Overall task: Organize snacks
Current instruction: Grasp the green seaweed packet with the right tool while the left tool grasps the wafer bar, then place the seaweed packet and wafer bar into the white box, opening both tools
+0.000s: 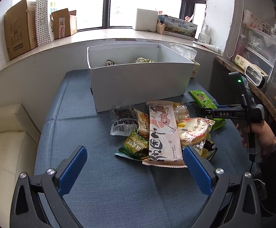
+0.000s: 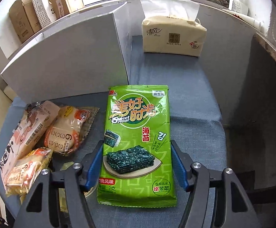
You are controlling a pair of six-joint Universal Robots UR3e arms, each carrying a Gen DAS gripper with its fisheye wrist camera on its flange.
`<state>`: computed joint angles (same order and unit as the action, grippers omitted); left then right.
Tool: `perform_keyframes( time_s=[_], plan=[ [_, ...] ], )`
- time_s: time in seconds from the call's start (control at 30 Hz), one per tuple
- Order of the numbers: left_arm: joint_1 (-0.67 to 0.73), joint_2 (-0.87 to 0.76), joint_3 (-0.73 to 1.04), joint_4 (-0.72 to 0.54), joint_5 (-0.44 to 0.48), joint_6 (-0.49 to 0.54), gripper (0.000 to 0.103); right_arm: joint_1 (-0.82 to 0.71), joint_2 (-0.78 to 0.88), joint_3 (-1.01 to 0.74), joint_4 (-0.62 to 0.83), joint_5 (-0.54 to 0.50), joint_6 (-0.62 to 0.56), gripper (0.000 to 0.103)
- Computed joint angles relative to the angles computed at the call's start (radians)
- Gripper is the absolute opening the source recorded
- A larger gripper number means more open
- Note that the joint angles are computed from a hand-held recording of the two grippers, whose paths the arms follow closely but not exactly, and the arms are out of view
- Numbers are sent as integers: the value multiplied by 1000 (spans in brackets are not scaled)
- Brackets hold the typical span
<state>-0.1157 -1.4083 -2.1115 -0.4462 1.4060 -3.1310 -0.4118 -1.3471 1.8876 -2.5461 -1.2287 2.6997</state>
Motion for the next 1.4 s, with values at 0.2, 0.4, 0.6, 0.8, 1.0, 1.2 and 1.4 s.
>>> perform_keyframes(
  time_s=[0.2,0.4,0.6,0.8,1.0,1.2,1.4],
  plan=[
    [-50,-270,290,-81,-39,-32,103,-153,-326,199,70,177,-81,70],
    [-151,-557,616,-179,41,-18,103,-314,-667,286,328,339,-209,70],
    [-203,-718,794,-295,147,9,81,-409,-807,284,548,407,-298,70],
    [-206,-677,727,-269,136,34,59,-416,-816,320,546,406,-302,70],
    [-188,-539,579,-200,102,54,59,-406,-829,341,557,409,-304,70],
    [-96,-310,379,-124,14,30,58,-364,-831,349,517,410,-261,70],
    [-6,-113,281,-116,-35,40,58,-277,-796,329,428,410,-190,70]
  ],
)
